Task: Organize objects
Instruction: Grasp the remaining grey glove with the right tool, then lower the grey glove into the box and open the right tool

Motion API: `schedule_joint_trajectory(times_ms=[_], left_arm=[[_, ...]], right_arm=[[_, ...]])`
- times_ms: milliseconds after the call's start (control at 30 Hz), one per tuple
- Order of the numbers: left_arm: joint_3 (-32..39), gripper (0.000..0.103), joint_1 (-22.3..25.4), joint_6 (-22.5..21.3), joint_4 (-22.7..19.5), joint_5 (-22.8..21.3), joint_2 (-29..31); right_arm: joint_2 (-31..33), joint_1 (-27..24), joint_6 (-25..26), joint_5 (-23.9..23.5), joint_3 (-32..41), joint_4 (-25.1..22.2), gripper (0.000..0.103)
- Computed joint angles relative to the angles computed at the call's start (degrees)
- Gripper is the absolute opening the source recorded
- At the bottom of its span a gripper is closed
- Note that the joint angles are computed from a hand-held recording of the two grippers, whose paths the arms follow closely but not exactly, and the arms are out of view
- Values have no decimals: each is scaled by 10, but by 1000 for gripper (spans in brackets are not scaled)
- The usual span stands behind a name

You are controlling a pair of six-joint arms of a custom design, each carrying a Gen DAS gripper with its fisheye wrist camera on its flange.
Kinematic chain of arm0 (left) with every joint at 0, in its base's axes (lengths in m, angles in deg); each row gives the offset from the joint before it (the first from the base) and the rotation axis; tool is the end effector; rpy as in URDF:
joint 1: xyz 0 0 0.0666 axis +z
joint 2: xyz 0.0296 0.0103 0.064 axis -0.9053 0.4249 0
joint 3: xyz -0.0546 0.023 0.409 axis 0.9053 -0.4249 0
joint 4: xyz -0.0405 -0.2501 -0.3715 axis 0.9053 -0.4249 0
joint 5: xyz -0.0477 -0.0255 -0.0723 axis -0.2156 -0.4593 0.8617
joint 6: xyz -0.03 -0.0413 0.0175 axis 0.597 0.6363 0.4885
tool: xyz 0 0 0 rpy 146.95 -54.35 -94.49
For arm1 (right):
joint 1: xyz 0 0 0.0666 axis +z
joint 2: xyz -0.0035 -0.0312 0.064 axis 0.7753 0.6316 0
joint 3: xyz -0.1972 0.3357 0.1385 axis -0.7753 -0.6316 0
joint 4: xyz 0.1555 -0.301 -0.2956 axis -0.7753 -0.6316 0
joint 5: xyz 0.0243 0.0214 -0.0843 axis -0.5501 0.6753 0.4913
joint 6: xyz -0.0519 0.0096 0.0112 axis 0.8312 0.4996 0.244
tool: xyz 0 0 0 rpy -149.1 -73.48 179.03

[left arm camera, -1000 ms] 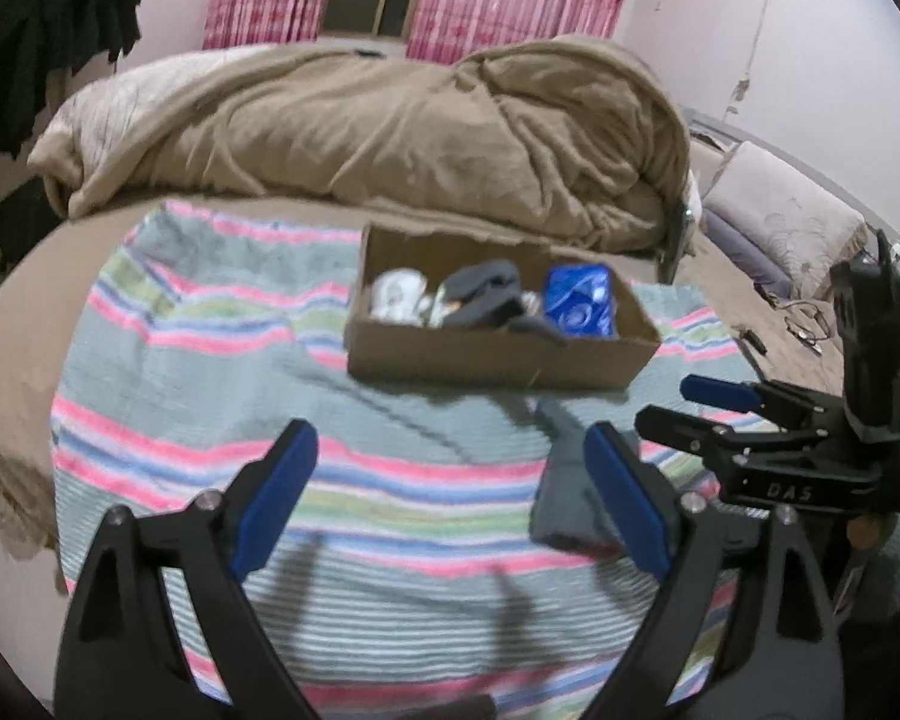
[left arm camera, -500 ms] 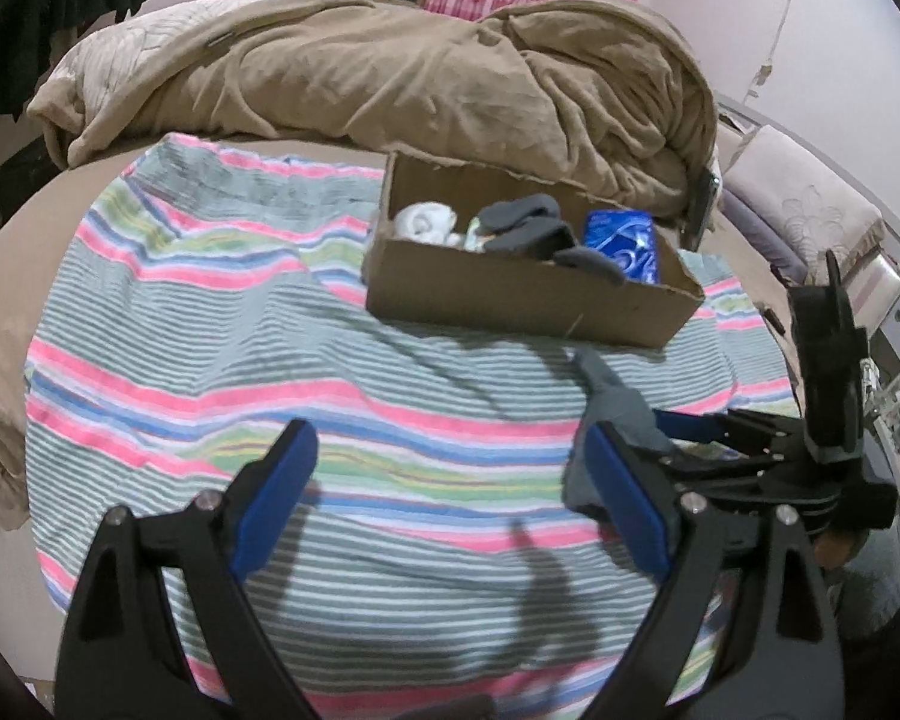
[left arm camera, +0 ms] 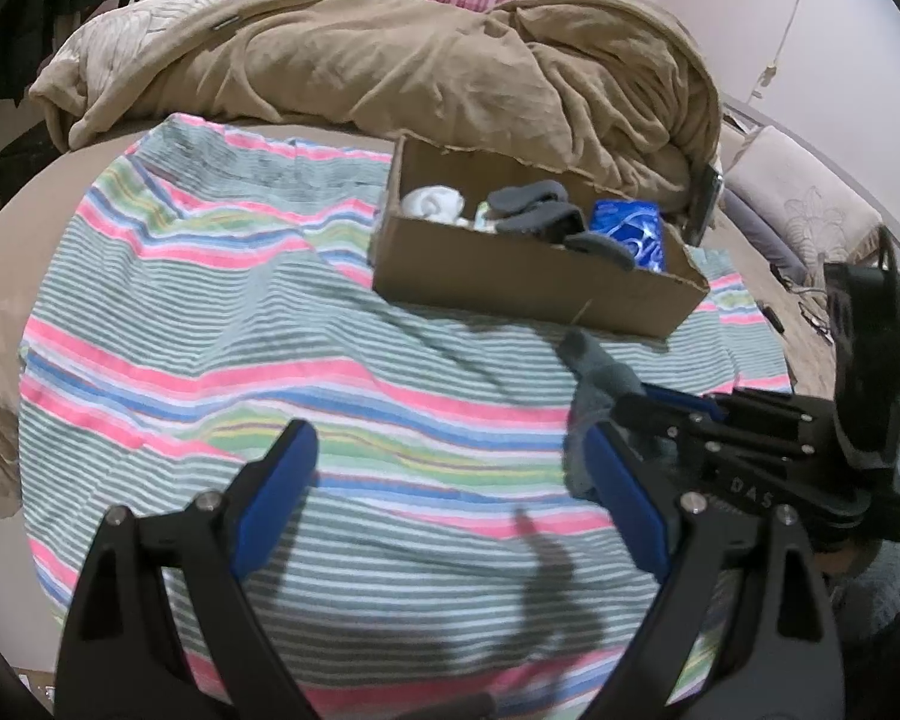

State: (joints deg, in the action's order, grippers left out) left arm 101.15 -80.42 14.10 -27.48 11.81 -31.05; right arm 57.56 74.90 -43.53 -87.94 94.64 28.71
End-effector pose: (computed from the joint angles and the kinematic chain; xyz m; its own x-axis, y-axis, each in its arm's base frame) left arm 0.3140 -0.0855 0.4715 -0.7064 -0.2642 -0.6566 -0.1036 0.9563 -0.2734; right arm 0.3978 0.1868 0.4062 -0.6614 -0.4316 -0.6134 -0.6182 0.7768 0.1200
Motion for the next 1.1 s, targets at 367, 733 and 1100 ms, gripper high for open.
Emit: schedule_joint_trajectory(times_ms=[367,733,1100], left_arm=[[7,92,5,-7,0,-2,-10],[26,92,44,-36,17,-5,-8],[52,92,99,-78,59,-10,18]], right_arm=[[-36,21,16,-17,20,-9,10],[-26,37,32,-16,81,9,10],[33,65,48,13,146,29,11]])
